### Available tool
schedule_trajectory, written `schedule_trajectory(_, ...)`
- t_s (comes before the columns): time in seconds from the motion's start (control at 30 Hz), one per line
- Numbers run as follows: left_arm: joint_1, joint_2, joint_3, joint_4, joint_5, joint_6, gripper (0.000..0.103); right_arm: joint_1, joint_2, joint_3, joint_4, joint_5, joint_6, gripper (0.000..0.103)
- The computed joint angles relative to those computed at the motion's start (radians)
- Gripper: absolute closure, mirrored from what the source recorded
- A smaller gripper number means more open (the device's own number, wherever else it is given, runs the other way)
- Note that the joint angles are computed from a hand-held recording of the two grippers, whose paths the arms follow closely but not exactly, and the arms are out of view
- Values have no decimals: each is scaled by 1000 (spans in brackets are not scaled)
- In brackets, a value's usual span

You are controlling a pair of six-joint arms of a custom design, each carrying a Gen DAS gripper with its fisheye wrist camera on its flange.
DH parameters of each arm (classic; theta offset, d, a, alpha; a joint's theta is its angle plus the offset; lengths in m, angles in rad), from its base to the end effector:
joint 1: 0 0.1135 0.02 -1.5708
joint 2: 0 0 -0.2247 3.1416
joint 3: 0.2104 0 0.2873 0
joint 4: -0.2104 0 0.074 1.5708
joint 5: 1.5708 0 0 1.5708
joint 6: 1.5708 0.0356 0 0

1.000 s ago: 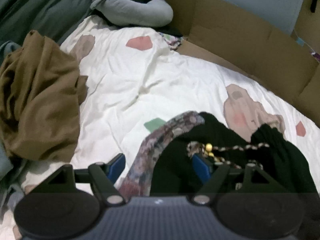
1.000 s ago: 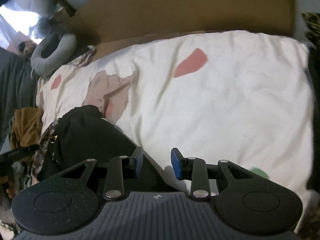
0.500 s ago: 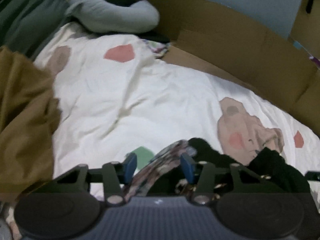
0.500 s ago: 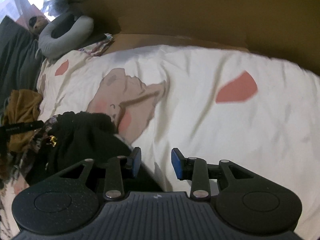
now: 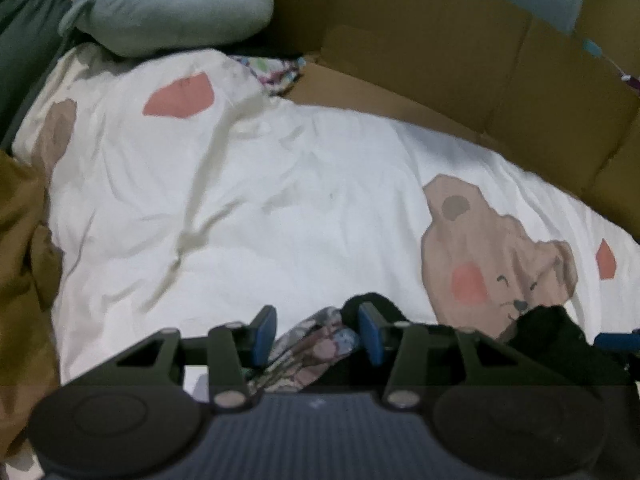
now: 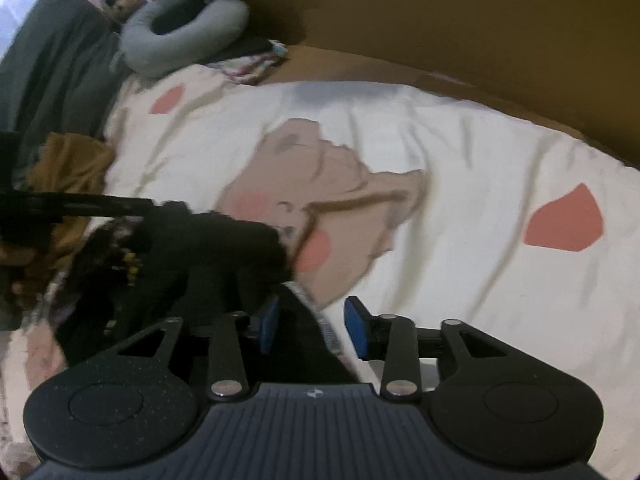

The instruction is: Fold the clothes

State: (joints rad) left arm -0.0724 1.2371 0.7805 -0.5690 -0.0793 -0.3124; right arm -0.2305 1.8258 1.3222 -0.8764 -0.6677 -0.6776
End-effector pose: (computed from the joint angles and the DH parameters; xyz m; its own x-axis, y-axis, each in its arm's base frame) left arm 0.2813 -0.0176 0.1622 -0.8211 -0.2476 -0.5143 -0.2325 0.9680 -0.0949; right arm 0.3663 -0.0633 0.1478 -0.7855 -0.3213 -0.5289 -0.5485 0.7571 0.3547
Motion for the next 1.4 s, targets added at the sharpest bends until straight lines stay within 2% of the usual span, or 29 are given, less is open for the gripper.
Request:
schedule_trajectory(0.1,3,-4,-7,-8,4,12,55,8,-32,-36,-11,-11,-31,43)
schedule_trajectory(0.43,13,1,-21,-17,21,56,54,32,-124,-161,12,-11,-47,42)
schedule_trajectory(0.6,29,3,-41,1,43,77,54,9,-100,-132,33,-15,-12,39)
schedule_trajectory(0.73,28,-13,-62,9,58,113,65,-34,-33,-52,31,-28,47,39)
schedule_trajectory(0.83,24,-25,-72,11,64,136,75,-55,-9,-35,85,-13,111,39)
schedule_trajectory(0.9,19,-30,-73,11,66,142,82,-52,4,-36,123,12,143,39)
schedule_trajectory(1.03,2,-58,-87,11,42,142,89,-3,-13,-87,207,100,174,40)
schedule_trajectory(1.2,14,-137,-124,-5,40,124,95,42,-64,-138,184,72,113,40)
schedule_trajectory(1.4,25,-221,-166,-34,30,101,96,74,-100,-188,155,85,52,40)
